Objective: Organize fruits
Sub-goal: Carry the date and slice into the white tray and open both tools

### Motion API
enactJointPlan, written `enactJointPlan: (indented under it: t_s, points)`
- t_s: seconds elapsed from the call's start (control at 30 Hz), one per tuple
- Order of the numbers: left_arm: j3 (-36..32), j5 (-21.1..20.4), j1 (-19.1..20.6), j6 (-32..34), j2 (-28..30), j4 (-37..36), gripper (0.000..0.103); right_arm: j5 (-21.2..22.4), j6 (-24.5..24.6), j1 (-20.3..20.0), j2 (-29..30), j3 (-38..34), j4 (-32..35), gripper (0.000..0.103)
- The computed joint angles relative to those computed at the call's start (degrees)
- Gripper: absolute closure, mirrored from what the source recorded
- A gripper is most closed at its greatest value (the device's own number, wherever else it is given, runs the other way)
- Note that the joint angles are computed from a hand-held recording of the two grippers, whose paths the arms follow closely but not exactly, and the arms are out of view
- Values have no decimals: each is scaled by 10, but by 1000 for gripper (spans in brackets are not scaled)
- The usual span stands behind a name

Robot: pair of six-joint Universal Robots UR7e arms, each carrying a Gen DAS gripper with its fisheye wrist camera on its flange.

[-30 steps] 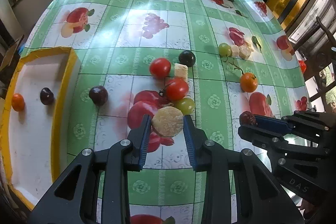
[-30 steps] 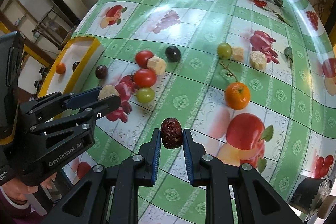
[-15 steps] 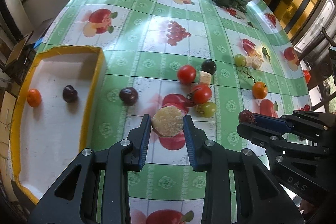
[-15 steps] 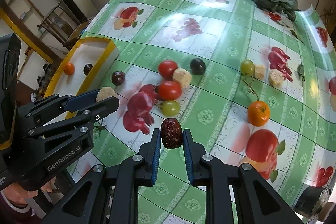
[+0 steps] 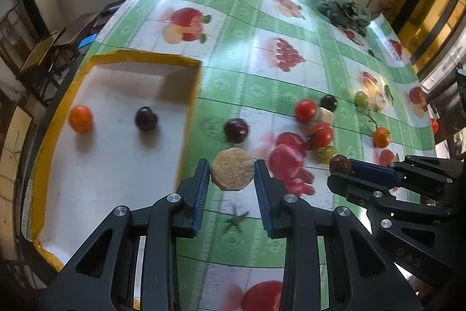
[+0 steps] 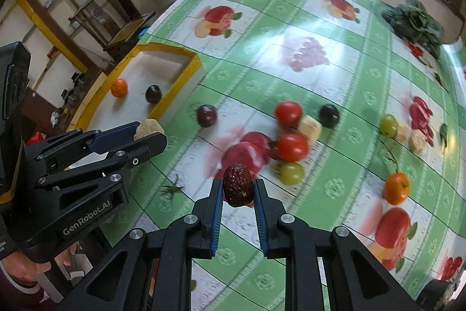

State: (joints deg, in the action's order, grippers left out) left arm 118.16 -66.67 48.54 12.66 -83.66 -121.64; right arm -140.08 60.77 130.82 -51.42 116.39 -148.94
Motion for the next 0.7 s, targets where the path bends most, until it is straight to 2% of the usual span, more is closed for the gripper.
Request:
enactJointPlan:
  t_s: [0.33,0.7]
  points:
    - [-40,24,40,9,18,-5,73,10,-89,-17,49,-68,-26,83]
    - [-91,54,84,20,52,-13,73,26,-166,-36,103,-141,-44,83]
